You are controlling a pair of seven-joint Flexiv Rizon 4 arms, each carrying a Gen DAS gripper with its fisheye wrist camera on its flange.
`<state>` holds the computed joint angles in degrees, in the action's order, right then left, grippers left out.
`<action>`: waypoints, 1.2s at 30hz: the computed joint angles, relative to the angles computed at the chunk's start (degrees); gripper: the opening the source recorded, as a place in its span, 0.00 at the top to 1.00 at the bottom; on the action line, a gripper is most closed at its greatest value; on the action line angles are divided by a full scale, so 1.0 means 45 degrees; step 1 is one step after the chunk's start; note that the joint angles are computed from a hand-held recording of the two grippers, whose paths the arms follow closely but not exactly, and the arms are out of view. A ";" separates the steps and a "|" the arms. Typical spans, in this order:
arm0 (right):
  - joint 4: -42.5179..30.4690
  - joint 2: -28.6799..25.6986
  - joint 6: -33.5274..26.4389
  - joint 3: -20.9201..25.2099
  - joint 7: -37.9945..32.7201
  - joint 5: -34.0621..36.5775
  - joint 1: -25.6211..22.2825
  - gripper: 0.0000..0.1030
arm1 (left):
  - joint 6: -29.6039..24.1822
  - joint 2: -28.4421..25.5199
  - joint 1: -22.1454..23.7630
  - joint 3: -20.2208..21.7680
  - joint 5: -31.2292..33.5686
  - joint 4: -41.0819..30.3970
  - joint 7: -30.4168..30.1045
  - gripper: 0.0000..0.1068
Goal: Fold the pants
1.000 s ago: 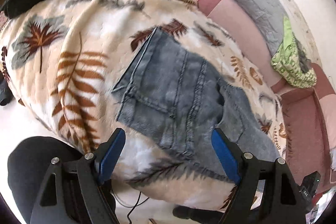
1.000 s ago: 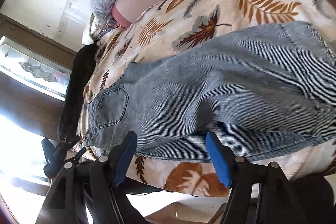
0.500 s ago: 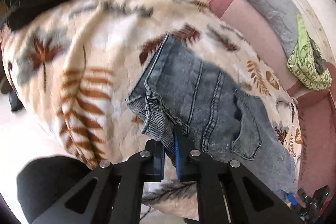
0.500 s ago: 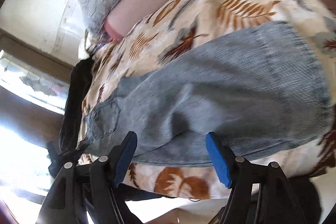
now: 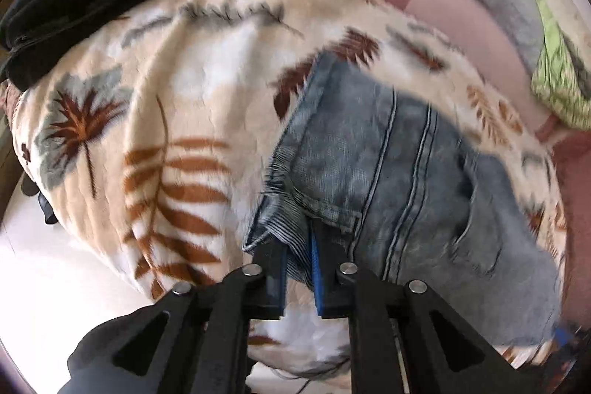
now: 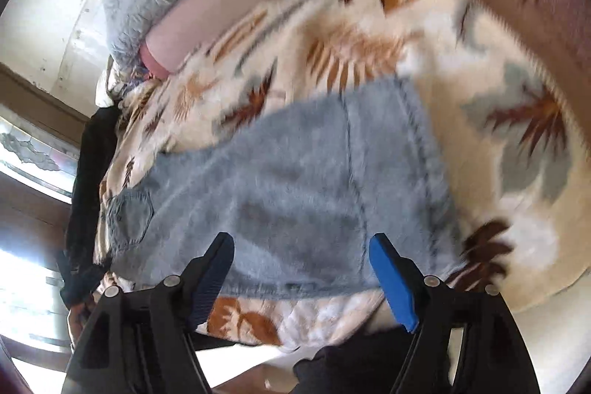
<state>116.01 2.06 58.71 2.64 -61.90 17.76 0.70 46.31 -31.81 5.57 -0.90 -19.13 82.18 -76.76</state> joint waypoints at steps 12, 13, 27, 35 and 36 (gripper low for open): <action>-0.1487 -0.0440 -0.2846 -0.0138 -0.0689 -0.0845 -0.0315 0.22 | 0.2979 0.1616 0.0255 -0.0491 -0.0963 0.1305 0.0829 0.43; -0.1666 -0.0584 -0.2401 -0.0127 -0.0834 -0.0858 -0.0262 0.22 | 0.2989 0.1563 0.0349 -0.0916 -0.1432 0.1285 0.1503 0.42; -0.2192 -0.1300 -0.4241 -0.0046 -0.0844 -0.2606 -0.0263 0.21 | 0.1318 0.0270 -0.1400 -0.0114 0.1561 -0.0138 0.2611 0.40; -0.3793 -0.3754 -0.2977 -0.0663 -0.0409 -0.2672 -0.0818 0.10 | 0.0674 -0.0670 -0.1896 0.0242 0.1985 -0.1032 0.2482 0.25; -0.3918 -0.4085 -0.3591 -0.0537 -0.0043 -0.2885 -0.1105 0.09 | 0.0991 -0.0758 -0.1768 0.0064 0.1717 -0.0834 0.2520 0.20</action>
